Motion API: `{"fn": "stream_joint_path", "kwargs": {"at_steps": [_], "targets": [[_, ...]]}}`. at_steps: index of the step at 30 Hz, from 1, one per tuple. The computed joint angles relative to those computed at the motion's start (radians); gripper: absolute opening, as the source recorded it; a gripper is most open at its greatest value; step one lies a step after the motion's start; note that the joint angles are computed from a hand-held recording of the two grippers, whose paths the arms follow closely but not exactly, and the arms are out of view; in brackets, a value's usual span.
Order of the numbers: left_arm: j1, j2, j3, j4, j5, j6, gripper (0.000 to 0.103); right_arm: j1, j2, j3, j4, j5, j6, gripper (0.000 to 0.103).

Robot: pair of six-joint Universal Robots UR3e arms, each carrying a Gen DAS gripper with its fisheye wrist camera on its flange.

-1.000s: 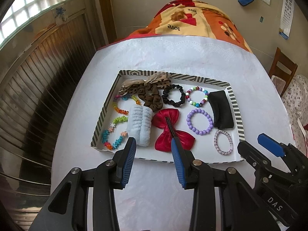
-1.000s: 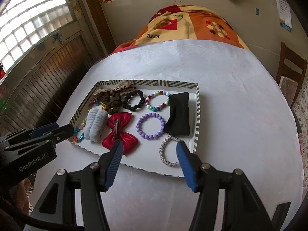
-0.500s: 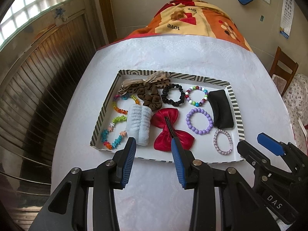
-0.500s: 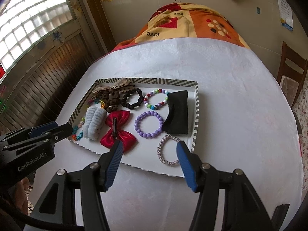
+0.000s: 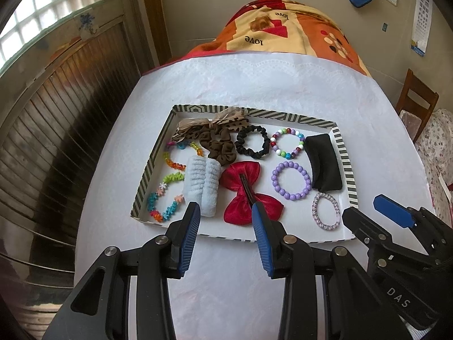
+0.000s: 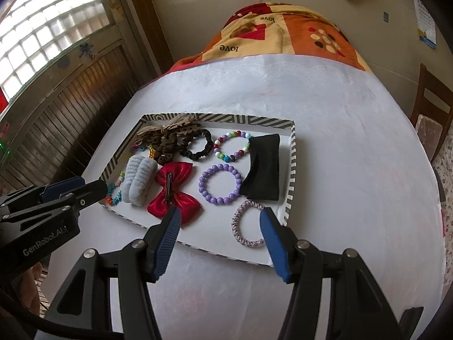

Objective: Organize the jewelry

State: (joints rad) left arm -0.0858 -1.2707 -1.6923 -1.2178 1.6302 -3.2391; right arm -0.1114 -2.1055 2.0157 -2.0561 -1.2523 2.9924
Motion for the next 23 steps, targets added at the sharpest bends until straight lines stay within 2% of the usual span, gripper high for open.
{"fn": "stream_joint_path", "kwargs": {"at_steps": [23], "targets": [[0.004,0.004,-0.021,0.026,-0.017,0.015,0.018,-0.021,-0.002,0.012,0.011,0.013,-0.032,0.062]]}}
